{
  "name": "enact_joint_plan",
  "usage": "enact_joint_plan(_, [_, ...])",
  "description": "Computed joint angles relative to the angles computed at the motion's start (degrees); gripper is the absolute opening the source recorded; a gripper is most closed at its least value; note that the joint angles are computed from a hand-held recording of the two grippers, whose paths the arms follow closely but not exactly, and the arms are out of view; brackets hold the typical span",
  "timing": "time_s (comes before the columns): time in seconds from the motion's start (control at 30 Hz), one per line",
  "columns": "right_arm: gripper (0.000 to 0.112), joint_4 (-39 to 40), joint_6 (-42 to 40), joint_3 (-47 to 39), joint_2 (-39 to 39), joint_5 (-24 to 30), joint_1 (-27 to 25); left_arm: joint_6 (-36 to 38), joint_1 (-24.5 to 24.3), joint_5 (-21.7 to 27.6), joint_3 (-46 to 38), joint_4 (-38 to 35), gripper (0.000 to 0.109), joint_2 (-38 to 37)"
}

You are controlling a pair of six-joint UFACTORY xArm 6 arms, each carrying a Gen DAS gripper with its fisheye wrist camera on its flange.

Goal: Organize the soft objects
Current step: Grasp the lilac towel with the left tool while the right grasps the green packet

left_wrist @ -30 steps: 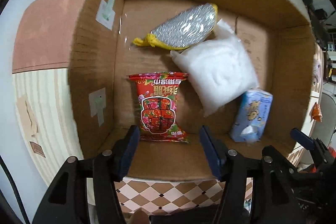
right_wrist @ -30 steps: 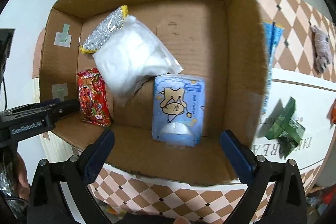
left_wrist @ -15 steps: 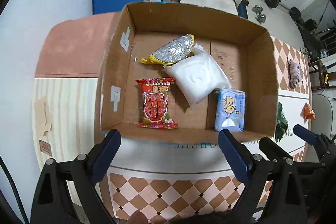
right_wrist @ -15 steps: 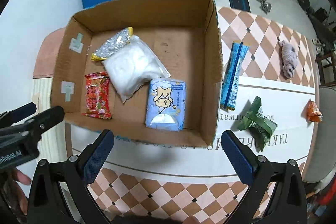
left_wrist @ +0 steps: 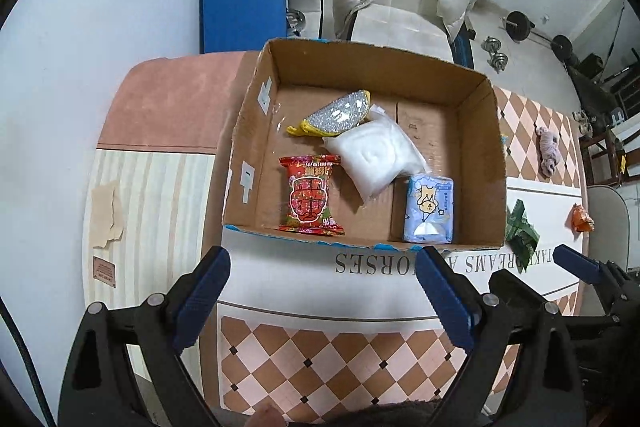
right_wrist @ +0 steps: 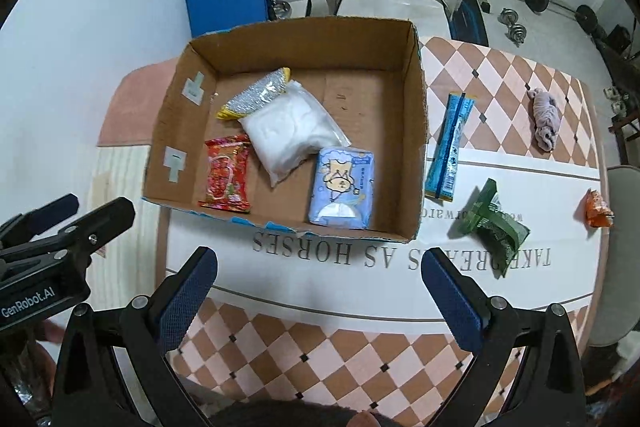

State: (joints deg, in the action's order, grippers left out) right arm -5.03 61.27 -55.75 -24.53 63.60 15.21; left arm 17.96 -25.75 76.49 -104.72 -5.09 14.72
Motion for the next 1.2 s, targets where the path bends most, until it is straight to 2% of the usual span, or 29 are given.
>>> enact_joint_plan(0.1, [0.103,-0.93,1.72,2.70,-3.80,-1.63,-0.40,-0.04,-1.53,-1.24,0.48,1.37,0.095,-1.03])
enact_joint_plan(0.23, [0.103,-0.31,4.99,9.12,-12.73,-0.67,-4.08,0.21,-6.37,-6.31,3.74,5.35,0.095,-3.36])
enact_joint_plan(0.3, [0.103,2.13,1.73,12.74,-17.08,1.69,-8.54,0.23,-8.35,-7.21,4.12,6.07,0.095,-3.13])
enact_joint_plan(0.4, [0.103,2.22,-6.84,16.48,-19.78,8.29,-15.30,-0.59,-12.19,-8.72,4.70,8.29,0.095,-1.74])
enact_joint_plan(0.47, [0.103,-0.39,-12.38,18.77,-18.64,12.36,-18.58,-1.61,-14.74,-9.89,5.57,10.37,0.095,-0.70])
enact_joint_plan(0.53, [0.102,-2.63,-18.69,21.27,-15.47,14.04,-20.71,-3.05,-17.39,-10.66,6.58,12.91,0.095,0.57])
enact_joint_plan(0.6, [0.097,-2.78,-24.86,24.18,-12.63,11.59,-22.55,-3.71,-19.18,-10.02,6.37,14.01,0.095,1.86])
enact_joint_plan(0.67, [0.097,-2.03,-29.84,26.45,-9.42,7.60,-24.39,-4.95,-21.01,-8.68,5.87,15.06,0.095,3.42])
enact_joint_plan(0.8, [0.096,0.60,-34.66,28.66,-3.86,-0.10,-27.77,-6.14,-23.41,-5.79,3.27,15.04,0.095,6.04])
enact_joint_plan(0.83, [0.093,2.41,-36.03,29.15,-3.11,-1.80,-29.02,-6.40,-24.10,-5.44,2.62,15.39,0.095,6.66])
enact_joint_plan(0.87, [0.084,5.26,-37.91,29.78,-2.53,-3.35,-30.93,-6.63,-24.79,-5.09,1.74,15.65,0.095,7.38])
enact_joint_plan(0.9, [0.070,6.84,-38.85,30.04,-2.13,-3.75,-32.10,-6.77,-25.25,-4.62,0.68,15.84,0.095,8.09])
enact_joint_plan(0.93, [0.064,8.95,-40.35,30.52,-1.89,-4.07,-33.72,-6.99,-25.86,-4.12,-0.55,15.89,0.095,8.97])
enact_joint_plan(1.0, [0.056,11.89,-42.17,31.73,-3.26,-4.22,-36.48,-7.14,-26.77,-2.81,-3.71,15.37,0.095,11.05])
enact_joint_plan(1.1, [0.040,13.16,-39.85,33.85,-7.63,-1.61,-42.73,-7.70,-28.53,0.36,-11.06,13.97,0.095,15.90])
enact_joint_plan(1.2, [0.037,17.20,-40.28,37.52,-13.94,-0.45,-52.89,-8.34,-30.56,8.95,-27.81,10.85,0.095,26.57])
